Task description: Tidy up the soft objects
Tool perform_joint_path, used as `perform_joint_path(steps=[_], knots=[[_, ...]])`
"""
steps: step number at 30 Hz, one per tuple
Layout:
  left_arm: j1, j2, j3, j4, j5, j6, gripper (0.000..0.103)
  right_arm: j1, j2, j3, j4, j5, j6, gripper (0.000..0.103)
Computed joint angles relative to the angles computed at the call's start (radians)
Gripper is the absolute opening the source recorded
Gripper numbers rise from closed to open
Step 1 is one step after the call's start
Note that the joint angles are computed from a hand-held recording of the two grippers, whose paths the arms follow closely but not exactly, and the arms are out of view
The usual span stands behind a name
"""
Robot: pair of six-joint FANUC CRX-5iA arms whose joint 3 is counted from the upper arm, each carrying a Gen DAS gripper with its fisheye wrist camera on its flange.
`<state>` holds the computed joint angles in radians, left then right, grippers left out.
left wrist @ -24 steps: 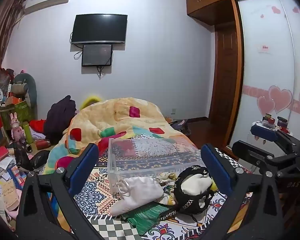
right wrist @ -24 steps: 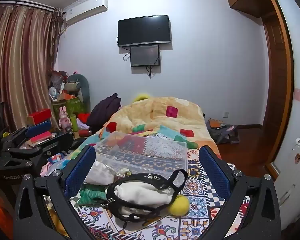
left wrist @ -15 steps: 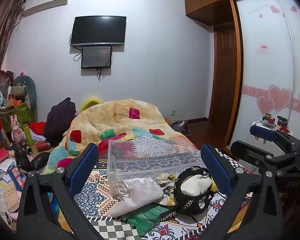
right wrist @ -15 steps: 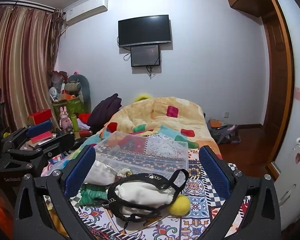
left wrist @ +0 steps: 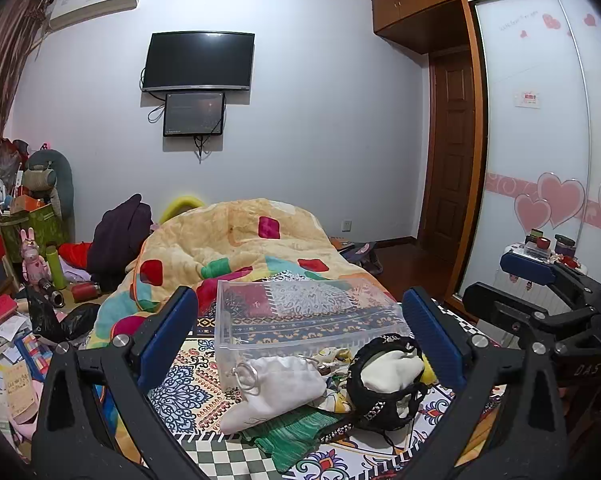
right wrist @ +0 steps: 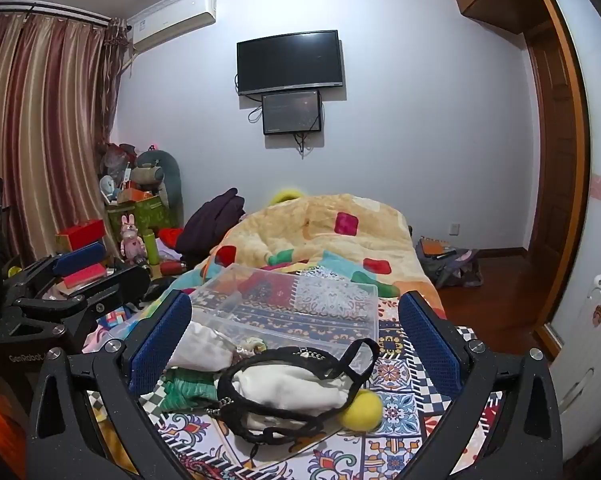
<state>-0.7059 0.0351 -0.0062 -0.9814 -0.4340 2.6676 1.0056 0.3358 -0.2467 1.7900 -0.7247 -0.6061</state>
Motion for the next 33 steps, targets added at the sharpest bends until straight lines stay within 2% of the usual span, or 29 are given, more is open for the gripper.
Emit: perform_joint_path(steps=[33], knots=[[-0.020, -0.004, 0.003, -0.032, -0.020, 0.019, 0.103, 0.011, -0.002, 0.011, -0.004, -0.002, 0.008, 0.103]])
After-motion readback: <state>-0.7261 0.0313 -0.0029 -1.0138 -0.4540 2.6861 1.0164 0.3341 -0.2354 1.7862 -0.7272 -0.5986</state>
